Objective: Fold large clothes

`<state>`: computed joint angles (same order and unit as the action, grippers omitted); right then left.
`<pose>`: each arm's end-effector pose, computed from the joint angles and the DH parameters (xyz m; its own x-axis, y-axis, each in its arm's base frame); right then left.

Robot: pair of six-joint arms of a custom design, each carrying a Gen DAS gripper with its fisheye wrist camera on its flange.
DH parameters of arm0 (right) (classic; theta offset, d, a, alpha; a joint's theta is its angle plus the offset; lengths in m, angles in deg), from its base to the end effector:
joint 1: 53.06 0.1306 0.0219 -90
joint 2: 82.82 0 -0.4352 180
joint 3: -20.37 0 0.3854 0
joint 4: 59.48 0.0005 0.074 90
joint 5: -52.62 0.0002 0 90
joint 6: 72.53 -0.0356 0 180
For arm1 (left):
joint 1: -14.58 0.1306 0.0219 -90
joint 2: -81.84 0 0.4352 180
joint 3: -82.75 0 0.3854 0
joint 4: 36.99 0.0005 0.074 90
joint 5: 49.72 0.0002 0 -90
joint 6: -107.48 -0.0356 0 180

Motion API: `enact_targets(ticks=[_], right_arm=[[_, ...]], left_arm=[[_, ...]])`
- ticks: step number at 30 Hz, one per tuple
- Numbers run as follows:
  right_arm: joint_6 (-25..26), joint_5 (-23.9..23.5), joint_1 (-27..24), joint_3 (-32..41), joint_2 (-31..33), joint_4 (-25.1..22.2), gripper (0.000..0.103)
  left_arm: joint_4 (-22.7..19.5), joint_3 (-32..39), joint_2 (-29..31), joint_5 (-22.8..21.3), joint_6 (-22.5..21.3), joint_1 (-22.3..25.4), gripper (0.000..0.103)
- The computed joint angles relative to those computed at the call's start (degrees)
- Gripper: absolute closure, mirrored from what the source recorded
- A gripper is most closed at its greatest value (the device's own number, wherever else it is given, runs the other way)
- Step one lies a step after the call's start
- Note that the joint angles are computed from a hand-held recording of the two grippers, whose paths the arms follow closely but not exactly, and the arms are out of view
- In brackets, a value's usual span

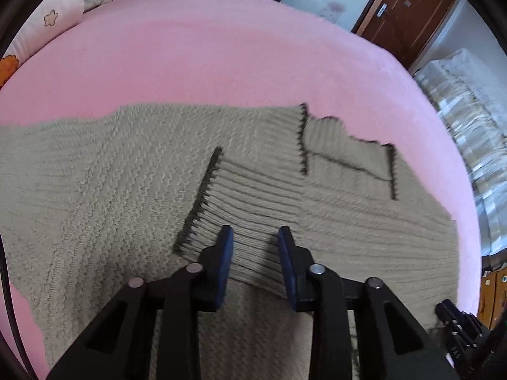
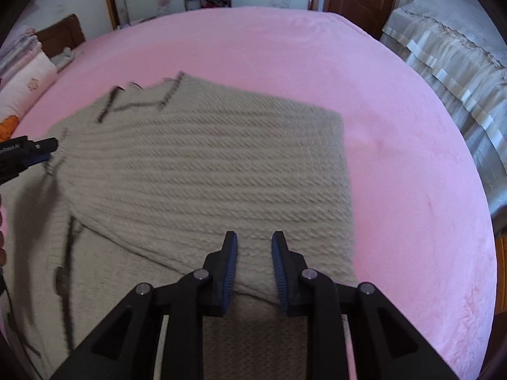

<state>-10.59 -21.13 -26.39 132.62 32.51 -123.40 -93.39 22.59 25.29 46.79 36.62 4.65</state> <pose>0.5722 0.2757 0.4036 -0.8826 0.0620 -0.4660 0.0929 0.9947 -0.0435 0.6896 -0.1253 0.3746 -0.8805 -0.1766 -0.4400 -0.0651 0.9643 -0.2567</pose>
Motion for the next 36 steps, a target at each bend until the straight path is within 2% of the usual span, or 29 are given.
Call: enact_targets(ticks=[2, 4, 7, 10, 13, 15, 17, 19, 21, 25, 28, 31, 36], right_arm=[[-0.50, 0.30, -0.59, -2.12, -1.15, 0.92, 0.088], [-0.80, 0.70, -1.21, -3.43, -2.01, 1.22, 0.103], [-2.01, -0.21, -1.59, -4.00, -2.68, 1.16, 0.103], [-4.13, 0.46, -0.80, -1.94, -2.28, -1.55, 0.103], [-5.12, 0.48, 0.67, -0.94, -3.14, -2.61, 0.099], [-5.85, -0.46, 1.59, -0.66, -3.99, -3.17, 0.099], [-6.67, -1.37, 2.76, -0.71, -5.38, -3.27, 0.099], [-7.25, -1.16, 4.32, -0.21, -6.61, -3.80, 0.099], [-7.98, -0.46, 6.05, 0.92, -7.42, -4.76, 0.099], [-9.16, 0.69, 9.81, 4.14, -8.38, -6.41, 0.093], [-9.01, 3.17, 13.40, 8.43, -7.60, -8.87, 0.085], [-9.29, 5.14, 16.16, 13.20, -6.20, -11.69, 0.074], [-8.45, 6.86, 20.32, 24.93, -1.14, -15.35, 0.068]], left_arm=[[-0.19, 0.07, 0.45, 0.10, -1.78, 0.27, 0.080], [-0.71, 0.45, 0.64, 0.25, -2.93, 0.40, 0.080], [-2.64, 2.52, 1.54, -0.15, -3.44, 0.07, 0.080], [-4.57, 4.00, 1.16, -0.69, -4.14, -0.14, 0.077], [-4.28, 1.28, -2.78, -0.38, -5.39, -0.52, 0.059], [-4.17, -0.81, -6.05, 0.01, -5.86, -0.63, 0.033], [-2.93, -3.90, -10.36, 1.08, -6.23, -0.63, 0.027], [-3.29, -5.27, -13.55, 1.82, -6.57, -0.59, 0.027], [-4.34, -7.08, -16.83, 1.20, -6.53, -0.71, 0.021], [-6.38, -9.22, -22.23, 0.07, -7.47, 0.21, 0.016], [-7.76, -11.02, -26.24, 1.45, -8.63, 2.14, 0.015], [-9.53, -12.39, -30.21, 1.33, -11.45, 4.23, 0.015], [-11.02, -13.85, -35.78, 0.09, -18.37, 9.29, 0.004]])
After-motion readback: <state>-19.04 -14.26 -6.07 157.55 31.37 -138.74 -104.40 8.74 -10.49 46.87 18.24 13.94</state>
